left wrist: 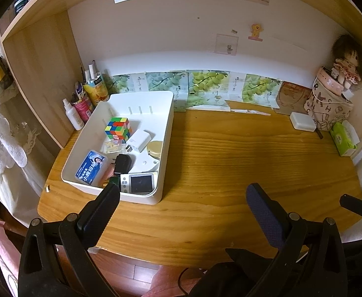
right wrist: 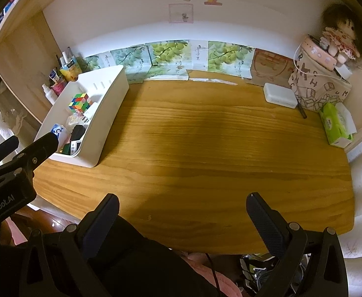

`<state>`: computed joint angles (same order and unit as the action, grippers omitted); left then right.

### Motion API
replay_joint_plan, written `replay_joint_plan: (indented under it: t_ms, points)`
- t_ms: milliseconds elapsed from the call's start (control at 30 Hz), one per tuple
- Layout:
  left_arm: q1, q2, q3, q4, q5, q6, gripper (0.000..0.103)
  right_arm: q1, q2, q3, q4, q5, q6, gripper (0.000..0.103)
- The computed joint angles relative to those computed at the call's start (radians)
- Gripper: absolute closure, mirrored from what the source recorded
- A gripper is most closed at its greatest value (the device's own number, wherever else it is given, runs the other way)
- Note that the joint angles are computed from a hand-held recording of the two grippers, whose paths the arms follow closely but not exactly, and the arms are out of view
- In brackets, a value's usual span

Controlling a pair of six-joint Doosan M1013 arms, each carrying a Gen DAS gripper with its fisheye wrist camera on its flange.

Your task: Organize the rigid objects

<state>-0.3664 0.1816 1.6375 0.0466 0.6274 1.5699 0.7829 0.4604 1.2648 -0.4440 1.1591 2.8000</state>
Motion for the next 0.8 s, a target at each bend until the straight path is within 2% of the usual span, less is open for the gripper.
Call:
replay_joint_plan:
  t_ms: [433, 800]
  points:
    - [0.03, 0.013, -0.014, -0.012, 0.007, 0.012, 0.001, 0.0, 0.038, -0.058, 0.008, 0.013, -0.033, 0.0]
    - [0.088, 0.041, -0.052, -0.103, 0.033, 0.133, 0.001, 0.0, 0.106, -0.163, 0.034, 0.062, -0.026, 0.0]
